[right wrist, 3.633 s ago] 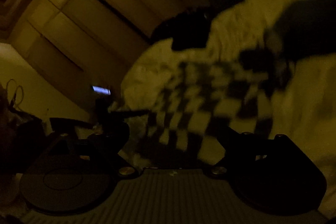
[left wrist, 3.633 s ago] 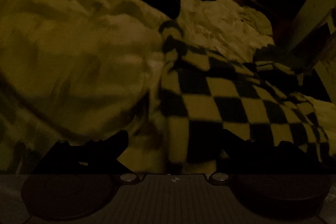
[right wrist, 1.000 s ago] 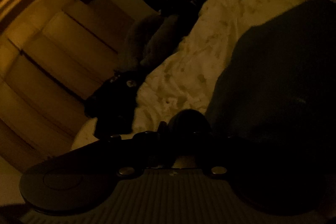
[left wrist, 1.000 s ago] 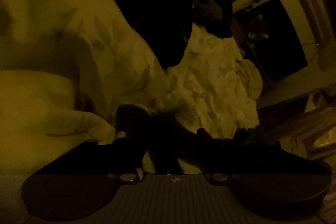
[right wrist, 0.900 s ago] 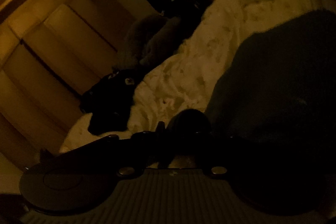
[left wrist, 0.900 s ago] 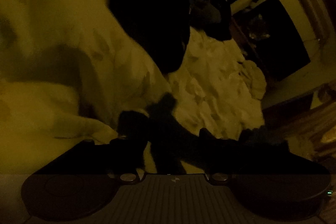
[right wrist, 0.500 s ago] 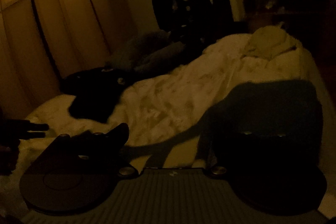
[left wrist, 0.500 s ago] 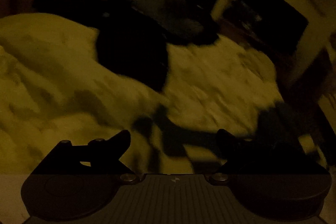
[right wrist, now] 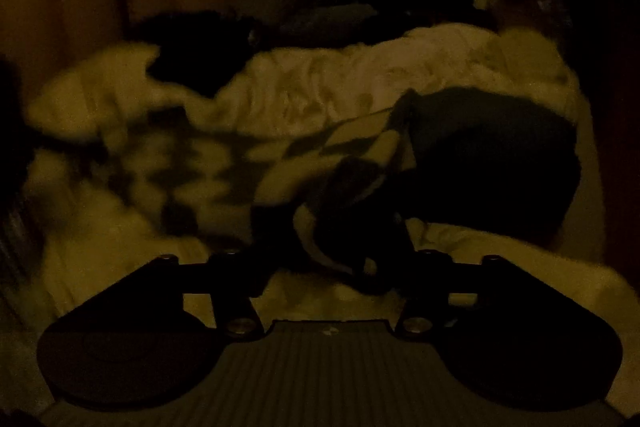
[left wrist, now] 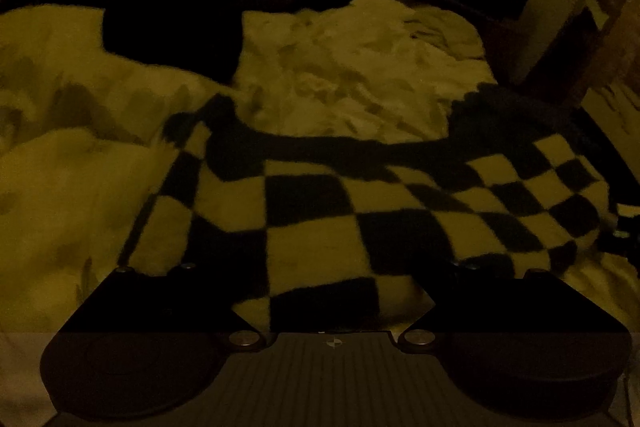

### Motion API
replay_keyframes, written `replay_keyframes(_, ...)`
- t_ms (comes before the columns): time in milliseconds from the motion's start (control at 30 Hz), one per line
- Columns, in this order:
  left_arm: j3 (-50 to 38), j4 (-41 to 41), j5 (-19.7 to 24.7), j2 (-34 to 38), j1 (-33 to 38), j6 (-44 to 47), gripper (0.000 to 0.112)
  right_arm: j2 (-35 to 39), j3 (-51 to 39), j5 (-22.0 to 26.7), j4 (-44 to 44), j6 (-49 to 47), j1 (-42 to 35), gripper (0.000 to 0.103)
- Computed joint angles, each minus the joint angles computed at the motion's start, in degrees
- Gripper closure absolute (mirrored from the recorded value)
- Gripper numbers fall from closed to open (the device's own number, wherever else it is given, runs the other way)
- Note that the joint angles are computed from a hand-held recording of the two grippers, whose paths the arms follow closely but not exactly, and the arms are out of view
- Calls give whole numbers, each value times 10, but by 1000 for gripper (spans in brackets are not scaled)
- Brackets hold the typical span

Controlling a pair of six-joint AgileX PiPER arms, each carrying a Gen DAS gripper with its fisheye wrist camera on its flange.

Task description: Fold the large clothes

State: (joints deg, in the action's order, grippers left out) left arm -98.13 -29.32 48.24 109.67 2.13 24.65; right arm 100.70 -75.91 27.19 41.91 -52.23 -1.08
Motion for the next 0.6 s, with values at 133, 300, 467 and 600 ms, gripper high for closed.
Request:
replay_keyframes(133, -1, -7, 3, 7, 6, 2, 9, 5, 9, -60, -90, 42, 36, 85)
replay_keyframes(300, 18, -1, -14, -1, 3, 24, 9, 2, -1, 21, 69, -38, -35, 94)
replay_keyframes(467, 16, -7, -12, 6, 5, 44, 9, 19, -22, 163, 159, -27, -135, 97)
replay_keyframes(600, 26, 36, -30, 0, -15, 38, 9, 45, -29, 199, 149, 8, -143, 96)
